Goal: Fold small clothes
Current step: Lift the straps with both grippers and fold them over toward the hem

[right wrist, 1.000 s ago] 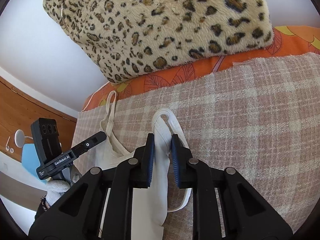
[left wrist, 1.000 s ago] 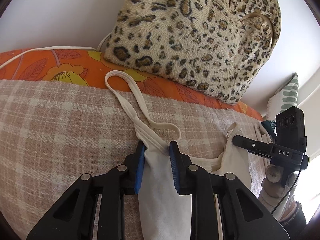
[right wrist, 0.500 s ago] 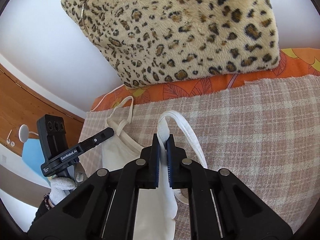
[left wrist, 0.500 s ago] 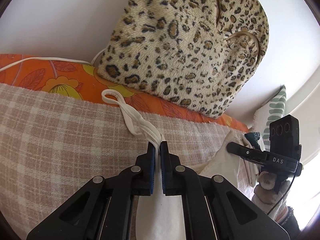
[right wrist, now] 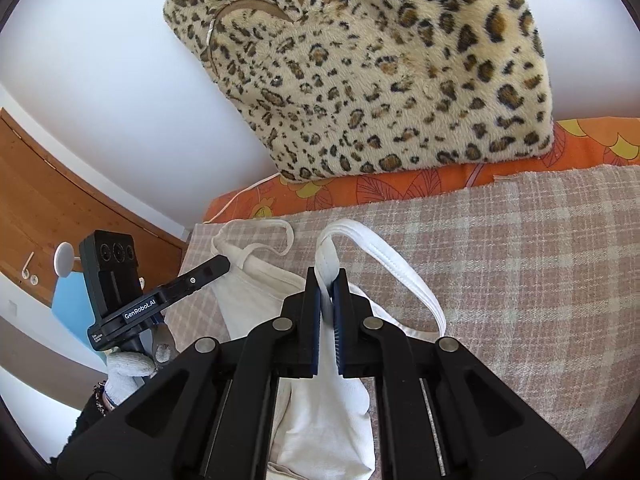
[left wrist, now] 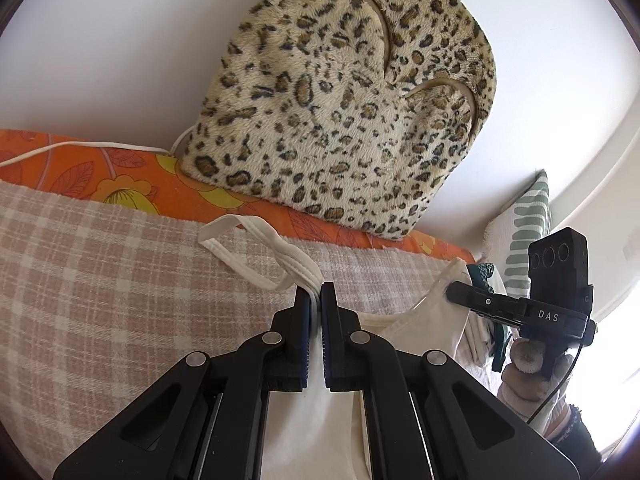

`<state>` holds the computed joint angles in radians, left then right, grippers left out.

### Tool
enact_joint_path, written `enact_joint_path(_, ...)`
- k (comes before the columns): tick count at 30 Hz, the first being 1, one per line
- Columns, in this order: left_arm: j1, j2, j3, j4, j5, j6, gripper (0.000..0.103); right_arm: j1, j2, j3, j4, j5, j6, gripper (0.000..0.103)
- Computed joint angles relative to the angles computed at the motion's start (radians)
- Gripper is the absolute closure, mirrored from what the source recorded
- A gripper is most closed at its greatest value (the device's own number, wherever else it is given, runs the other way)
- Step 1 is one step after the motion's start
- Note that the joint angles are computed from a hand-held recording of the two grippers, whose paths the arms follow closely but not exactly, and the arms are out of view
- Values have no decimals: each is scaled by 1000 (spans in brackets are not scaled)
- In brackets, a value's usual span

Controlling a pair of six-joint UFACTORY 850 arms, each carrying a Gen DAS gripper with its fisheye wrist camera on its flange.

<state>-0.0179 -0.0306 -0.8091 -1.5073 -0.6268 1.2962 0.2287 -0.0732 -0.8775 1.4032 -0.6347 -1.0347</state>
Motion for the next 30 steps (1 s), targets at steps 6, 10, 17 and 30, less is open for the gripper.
enact_joint_path(6, 6, 76, 42, 23, -12, -19, 100, 18, 68, 28, -41, 16, 41, 96)
enact_joint_path(10, 14, 134, 77, 43, -22, -38, 100, 36, 121, 54, -68, 28, 69, 96)
enact_joint_path(17, 21, 242, 134, 104, -30, -94, 100, 76, 217, 104, -146, 64, 153, 96)
enact_joint_path(30, 30, 457, 256, 262, -63, -250, 100, 170, 410, 208, -378, 126, 372, 96)
